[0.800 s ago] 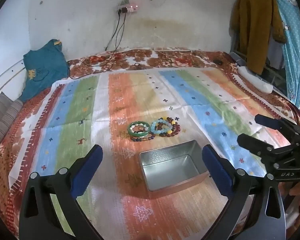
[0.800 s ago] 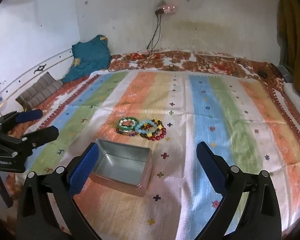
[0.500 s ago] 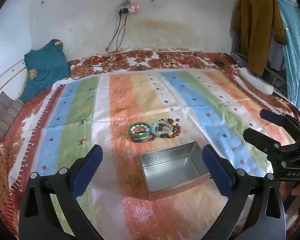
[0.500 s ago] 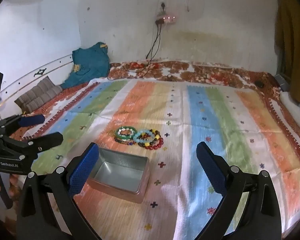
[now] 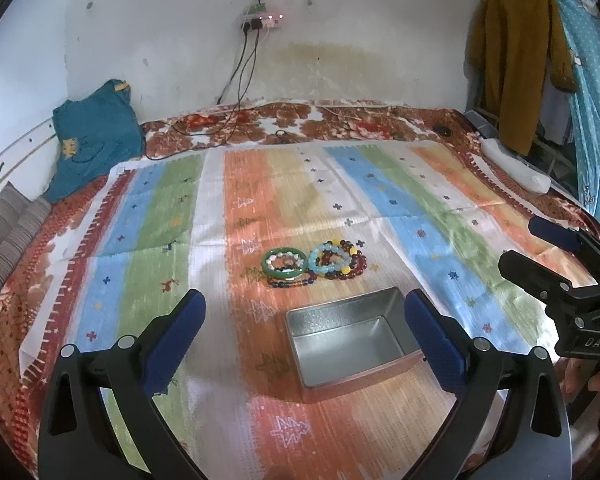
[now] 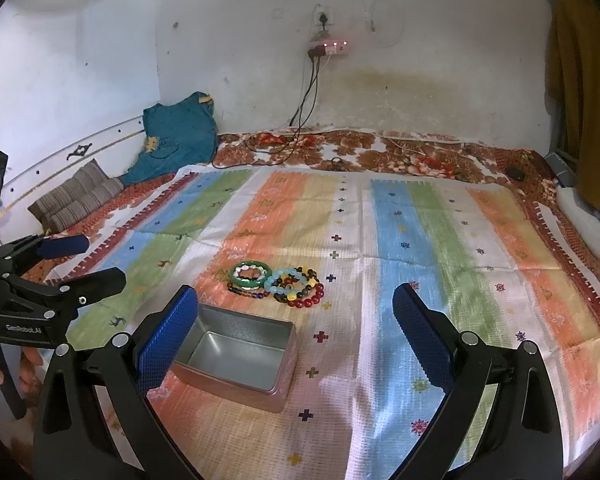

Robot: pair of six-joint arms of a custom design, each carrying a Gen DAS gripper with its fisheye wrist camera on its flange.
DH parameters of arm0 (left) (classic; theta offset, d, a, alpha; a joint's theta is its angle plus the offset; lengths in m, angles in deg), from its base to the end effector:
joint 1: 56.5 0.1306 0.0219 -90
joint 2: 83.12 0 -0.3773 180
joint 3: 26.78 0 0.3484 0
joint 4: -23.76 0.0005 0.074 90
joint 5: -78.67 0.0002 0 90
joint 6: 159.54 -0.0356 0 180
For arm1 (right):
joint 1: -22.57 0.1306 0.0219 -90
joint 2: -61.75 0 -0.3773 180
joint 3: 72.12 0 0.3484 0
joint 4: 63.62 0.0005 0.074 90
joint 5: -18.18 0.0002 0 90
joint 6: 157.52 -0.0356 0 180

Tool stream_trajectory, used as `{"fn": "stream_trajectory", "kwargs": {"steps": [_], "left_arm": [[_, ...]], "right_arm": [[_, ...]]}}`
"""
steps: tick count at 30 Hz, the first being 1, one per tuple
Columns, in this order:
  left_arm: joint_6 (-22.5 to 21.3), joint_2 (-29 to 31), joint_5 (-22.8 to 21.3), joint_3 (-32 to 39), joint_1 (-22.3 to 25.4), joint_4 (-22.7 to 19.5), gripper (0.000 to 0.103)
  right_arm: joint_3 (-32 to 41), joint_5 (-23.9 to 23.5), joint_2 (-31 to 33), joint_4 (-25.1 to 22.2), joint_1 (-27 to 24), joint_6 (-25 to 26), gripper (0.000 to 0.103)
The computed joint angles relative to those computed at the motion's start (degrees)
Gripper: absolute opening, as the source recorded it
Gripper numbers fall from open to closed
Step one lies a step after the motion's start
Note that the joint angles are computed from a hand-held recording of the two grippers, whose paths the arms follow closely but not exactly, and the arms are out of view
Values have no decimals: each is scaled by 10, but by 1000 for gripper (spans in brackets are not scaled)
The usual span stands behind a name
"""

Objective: Organize jewelry
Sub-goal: 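Move both tools toward the bracelet pile beside the silver tin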

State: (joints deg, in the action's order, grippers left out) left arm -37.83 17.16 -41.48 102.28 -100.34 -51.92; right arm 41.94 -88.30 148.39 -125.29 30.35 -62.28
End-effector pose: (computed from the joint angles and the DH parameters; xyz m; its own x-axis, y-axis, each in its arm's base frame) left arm 0.3482 -0.3103 0.5929 -0.6327 -0.0225 -0.7740 0.0221 0.9986 -0.0472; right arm 0.3934 0.0634 0.6067 -0.5222 -0.1597 -0.8377 -0.4116 0.9076 0.0835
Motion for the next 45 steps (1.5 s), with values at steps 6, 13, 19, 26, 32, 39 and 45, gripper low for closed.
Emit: {"fn": "stream_trajectory", "kwargs": {"steps": [6,13,19,26,32,39,45], "left_arm": [[27,3,5,3,9,-23,98],[52,1,-4,0,20,-33,98],[75,13,5,12,38,-65,98],[70,44,7,50,57,-96,98],[73,68,26,79,78,-126,97],[70,94,60,105,106,-137,97],[65,112,84,115,126,-136,97]], "right_arm": [[12,6,11,-25,-1,3,99],[22,26,23,-50,8,8,99],[39,22,36,-64,16,12,99],[55,30,53,-74,35,25,99],[71,39,69,-83,47,38,99],[92,49,89,-96,58,64,99],[111,41,105,-108,56,67,99]]}}
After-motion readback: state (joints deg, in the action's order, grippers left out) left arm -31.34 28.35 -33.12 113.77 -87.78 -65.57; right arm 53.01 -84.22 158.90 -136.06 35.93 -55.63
